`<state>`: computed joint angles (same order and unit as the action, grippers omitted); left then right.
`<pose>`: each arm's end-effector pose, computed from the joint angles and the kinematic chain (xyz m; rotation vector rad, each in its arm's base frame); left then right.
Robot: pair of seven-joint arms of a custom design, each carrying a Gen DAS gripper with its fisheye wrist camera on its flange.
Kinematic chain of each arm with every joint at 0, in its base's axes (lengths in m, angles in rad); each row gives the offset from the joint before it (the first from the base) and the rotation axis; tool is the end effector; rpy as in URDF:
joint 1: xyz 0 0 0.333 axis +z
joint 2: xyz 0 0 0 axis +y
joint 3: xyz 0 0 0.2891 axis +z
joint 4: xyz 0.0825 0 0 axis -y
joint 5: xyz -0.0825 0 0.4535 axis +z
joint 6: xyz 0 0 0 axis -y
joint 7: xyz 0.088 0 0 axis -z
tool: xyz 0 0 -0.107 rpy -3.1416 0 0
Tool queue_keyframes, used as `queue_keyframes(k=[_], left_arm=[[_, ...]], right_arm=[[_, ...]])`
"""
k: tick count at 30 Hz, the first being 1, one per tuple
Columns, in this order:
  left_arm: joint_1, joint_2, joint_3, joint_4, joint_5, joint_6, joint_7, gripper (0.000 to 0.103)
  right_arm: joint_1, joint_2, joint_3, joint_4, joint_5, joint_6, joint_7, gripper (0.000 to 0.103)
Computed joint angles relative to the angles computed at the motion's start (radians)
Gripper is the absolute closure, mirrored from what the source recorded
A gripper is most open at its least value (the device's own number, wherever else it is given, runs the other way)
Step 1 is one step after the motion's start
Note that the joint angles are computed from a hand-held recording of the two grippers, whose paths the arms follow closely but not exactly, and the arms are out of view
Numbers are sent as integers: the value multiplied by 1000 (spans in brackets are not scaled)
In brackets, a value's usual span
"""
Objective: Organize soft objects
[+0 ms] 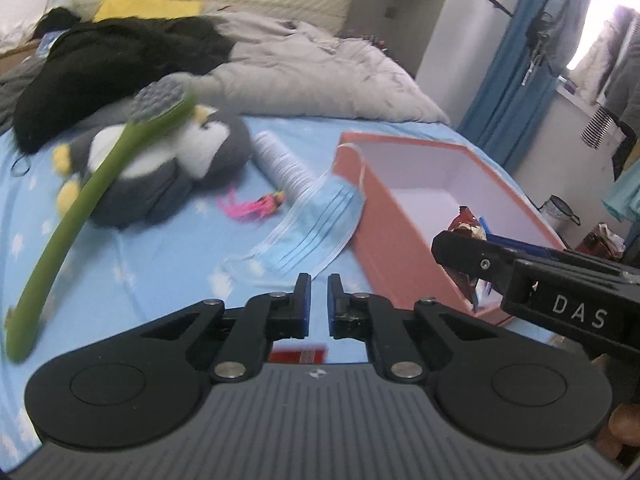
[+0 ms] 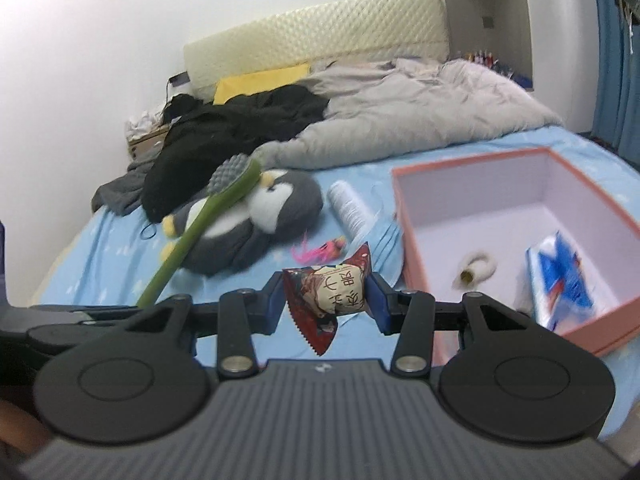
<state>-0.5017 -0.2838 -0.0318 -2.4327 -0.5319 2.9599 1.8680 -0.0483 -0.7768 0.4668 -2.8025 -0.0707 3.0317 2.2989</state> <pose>0.4961 -0.2537 0.4375 -1.5261 2.1805 -1.1284 0.4123 0.1745 0.4555 -1.4195 1.7342 -0.7018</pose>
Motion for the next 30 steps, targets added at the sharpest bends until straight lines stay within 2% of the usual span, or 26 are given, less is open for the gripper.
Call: queue_keyframes(k=[4, 6, 8, 14, 16, 18, 20, 22, 25, 30], left_arm=[[16, 32, -21, 26, 21, -7, -23, 93], [13, 36, -12, 23, -1, -36, -4, 93], [38, 33, -27, 4, 10, -57, -16, 92], [99, 76, -49, -10, 53, -121, -30, 90], [125, 101, -64, -2, 82, -134, -29, 87], [148, 122, -76, 8, 108, -148, -15, 70], [168, 137, -91, 11, 133, -146, -13, 58], [194, 153, -109, 18, 183, -143, -54, 57], [209, 183, -115, 40, 168, -145, -78, 50], [244, 240, -142, 69, 200, -123, -180, 50]], right_arm=[[24, 23, -53, -7, 14, -6, -30, 56], [56, 39, -82, -22, 30, -6, -44, 56], [92, 50, -103, -43, 55, -9, -46, 56], [156, 105, -111, -85, 111, -14, -9, 56], [170, 131, -118, -89, 122, -8, 4, 56], [179, 147, -124, -90, 126, -9, 9, 56], [183, 172, -129, -82, 125, -2, 8, 56], [178, 192, -126, -75, 123, 0, 12, 56], [174, 214, -129, -69, 122, 8, 17, 56], [173, 238, -138, -58, 122, 10, 13, 56]])
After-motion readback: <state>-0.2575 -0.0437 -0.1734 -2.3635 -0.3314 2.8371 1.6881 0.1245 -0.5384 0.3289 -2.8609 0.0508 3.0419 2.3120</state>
